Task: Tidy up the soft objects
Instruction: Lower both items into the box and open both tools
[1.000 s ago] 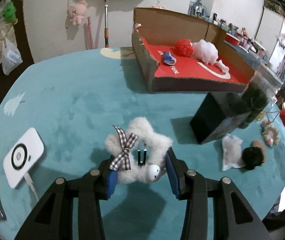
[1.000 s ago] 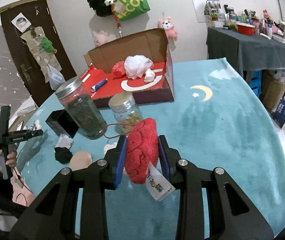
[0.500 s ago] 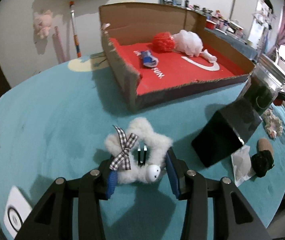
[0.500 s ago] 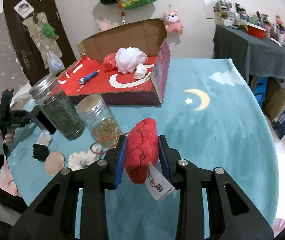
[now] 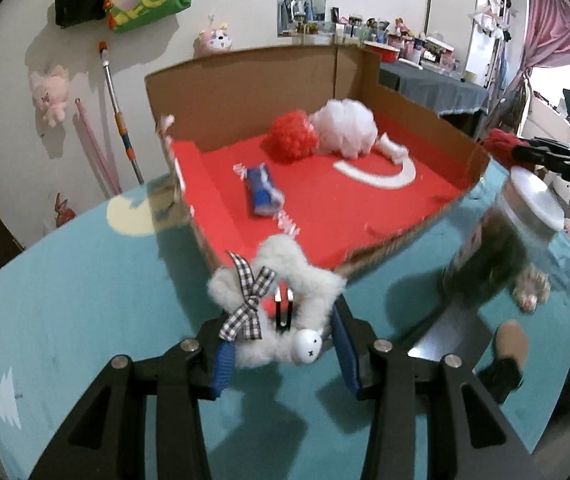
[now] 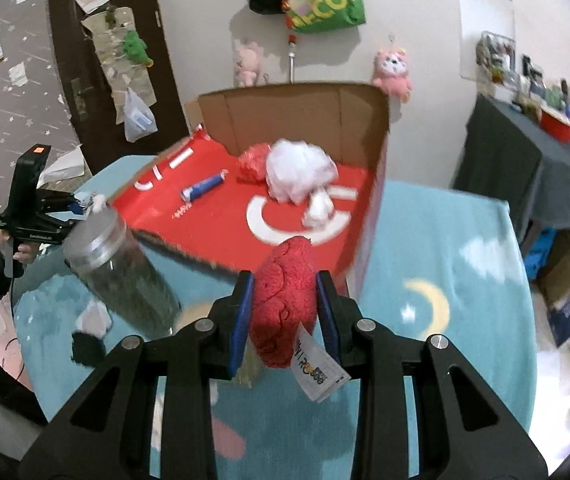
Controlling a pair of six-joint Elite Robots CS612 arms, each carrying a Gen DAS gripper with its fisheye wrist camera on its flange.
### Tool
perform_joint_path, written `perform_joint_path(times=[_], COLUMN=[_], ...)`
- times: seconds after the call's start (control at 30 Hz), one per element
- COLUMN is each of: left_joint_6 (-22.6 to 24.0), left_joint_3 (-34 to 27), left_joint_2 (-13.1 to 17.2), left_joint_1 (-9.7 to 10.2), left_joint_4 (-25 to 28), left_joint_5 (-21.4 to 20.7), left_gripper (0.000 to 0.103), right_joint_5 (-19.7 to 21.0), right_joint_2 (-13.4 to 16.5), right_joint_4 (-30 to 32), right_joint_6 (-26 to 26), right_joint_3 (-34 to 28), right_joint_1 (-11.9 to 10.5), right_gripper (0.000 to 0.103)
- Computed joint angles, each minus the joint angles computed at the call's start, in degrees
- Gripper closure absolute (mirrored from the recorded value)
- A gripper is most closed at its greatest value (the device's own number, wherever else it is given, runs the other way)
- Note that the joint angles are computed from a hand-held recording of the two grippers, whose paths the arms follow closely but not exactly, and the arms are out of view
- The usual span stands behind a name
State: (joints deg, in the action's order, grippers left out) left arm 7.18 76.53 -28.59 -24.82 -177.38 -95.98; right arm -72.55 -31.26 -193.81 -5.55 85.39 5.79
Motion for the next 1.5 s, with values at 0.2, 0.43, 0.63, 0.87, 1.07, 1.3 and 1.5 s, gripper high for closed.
perform_joint_path(times=[0.2,0.43,0.63,0.87,1.07,1.3,1.5], left_joint_6=[-2.01,-1.24,-0.60,-1.46,-2.79,-5.11,-4.90], left_joint_3=[-4.22,-12.25,-22.08,-33.89,-41.19,-44.62,-43.70], left_joint_2=[0.33,2.83,7.13,13.07,17.01,18.88,18.44], left_joint_1=[-0.76,-2.43,-3.38,-3.79,-3.78,-3.03,-2.59], left_joint_4=[4.57,14.28,26.36,37.57,42.11,43.54,42.86], left_joint_5=[-0.33,1.76,4.00,6.45,8.00,6.04,5.63], left_gripper=[0.057,0.057,0.057,0.057,0.057,0.056,0.054], right_joint_5=[1.53,1.78,0.95,-2.30,-5.66,-7.37,-8.68], right_joint_2=[1.36,4.86,9.15,13.89,15.65,16.16,16.42], right_joint_4=[4.87,18.33,34.00,46.48,50.55,51.28,51.23], right_joint_6=[-0.56,-1.44,-1.35,-1.89,-3.24,-3.64,-4.30], right_joint_3=[-6.19,-16.51,-27.21,-37.57,-41.30,-42.32,-42.80], right_joint_1=[0.75,1.96,2.61,3.54,4.13,4.36,4.63], right_gripper=[0.073,0.073,0.073,0.073,0.073,0.073,0.072])
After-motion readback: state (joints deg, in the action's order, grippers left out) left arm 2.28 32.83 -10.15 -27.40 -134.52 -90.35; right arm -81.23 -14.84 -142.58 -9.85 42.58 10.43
